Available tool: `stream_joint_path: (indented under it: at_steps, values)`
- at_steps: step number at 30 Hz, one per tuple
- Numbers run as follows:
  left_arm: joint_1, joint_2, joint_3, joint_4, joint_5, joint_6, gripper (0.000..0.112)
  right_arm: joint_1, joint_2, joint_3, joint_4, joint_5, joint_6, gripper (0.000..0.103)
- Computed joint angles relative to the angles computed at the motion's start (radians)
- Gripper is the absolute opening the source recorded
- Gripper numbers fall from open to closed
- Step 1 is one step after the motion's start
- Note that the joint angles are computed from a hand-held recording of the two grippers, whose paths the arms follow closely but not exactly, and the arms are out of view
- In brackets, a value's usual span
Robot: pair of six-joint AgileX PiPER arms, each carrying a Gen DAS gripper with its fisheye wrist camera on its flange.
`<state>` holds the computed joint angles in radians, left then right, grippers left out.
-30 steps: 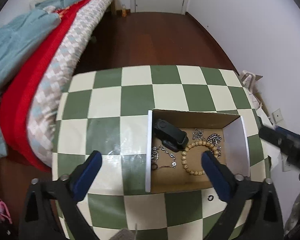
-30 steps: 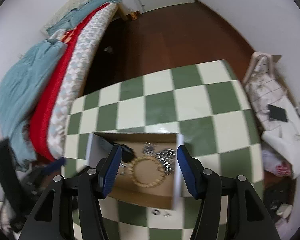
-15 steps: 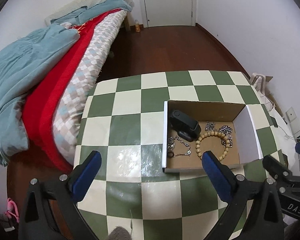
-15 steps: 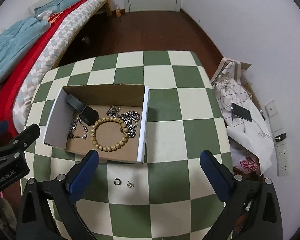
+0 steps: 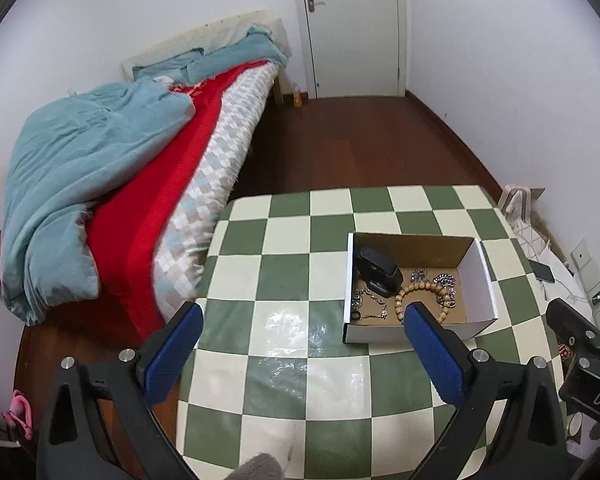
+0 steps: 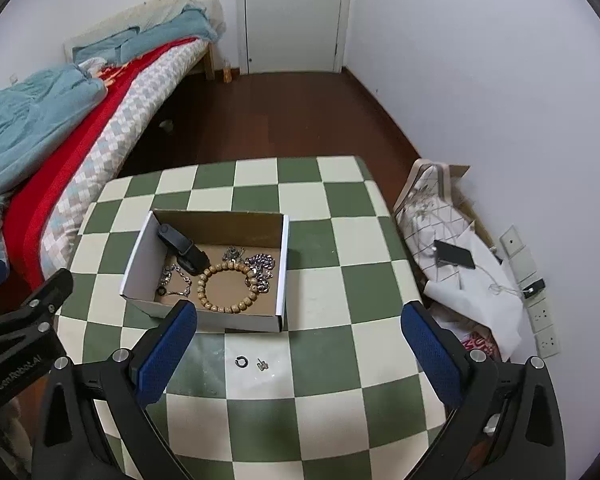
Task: Organize jewelry
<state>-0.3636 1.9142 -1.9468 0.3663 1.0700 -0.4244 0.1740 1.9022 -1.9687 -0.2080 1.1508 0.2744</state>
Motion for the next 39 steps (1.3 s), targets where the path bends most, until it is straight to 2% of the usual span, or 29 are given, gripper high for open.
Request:
stream_joint_path:
  at_steps: [11,15,19,20,21,22,24,27,30,36,38,39]
  values:
    - [-0.037,-0.146,0.148,0.079,-0.053,-0.083,0.103,0.043,-0.184,0.155,-0.059,-0.058,0.073,0.103]
    - [-0.076,-0.169,0.228,0.195,-0.067,-0.192,0.103,0.036,-0.243,0.225,-0.021,-0.097,0.072,0.103]
    - [-0.104,-0.151,0.308,0.288,-0.071,-0.284,0.103,0.010,-0.295,0.364,-0.002,-0.170,0.094,0.103]
    - [-0.118,-0.133,0.325,0.337,-0.059,-0.323,0.103,-0.004,-0.299,0.404,0.018,-0.195,0.087,0.100]
    - [-0.130,-0.112,0.339,0.378,-0.044,-0.358,0.103,-0.023,-0.300,0.450,0.052,-0.227,0.067,0.086]
    - [-0.135,-0.101,0.355,0.397,-0.043,-0.377,0.103,-0.034,-0.292,0.481,0.072,-0.250,0.054,0.067]
    - [-0.136,-0.068,0.375,0.416,-0.042,-0.403,0.103,-0.073,-0.253,0.553,0.172,-0.317,-0.020,0.055]
    - [-0.126,-0.007,0.366,0.407,-0.026,-0.397,0.103,-0.092,-0.194,0.641,0.242,-0.433,-0.080,0.055]
    - [-0.116,0.035,0.353,0.392,-0.019,-0.383,0.103,-0.079,-0.115,0.686,0.238,-0.539,-0.095,0.055]
    - [-0.104,0.075,0.334,0.377,-0.018,-0.362,0.103,-0.044,0.001,0.667,0.195,-0.627,-0.093,0.055]
    - [-0.104,0.087,0.319,0.368,-0.016,-0.354,0.103,-0.020,0.011,0.668,0.123,-0.650,-0.047,0.054]
    - [-0.103,0.092,0.312,0.362,-0.019,-0.347,0.103,-0.010,0.013,0.670,0.095,-0.658,-0.029,0.047]
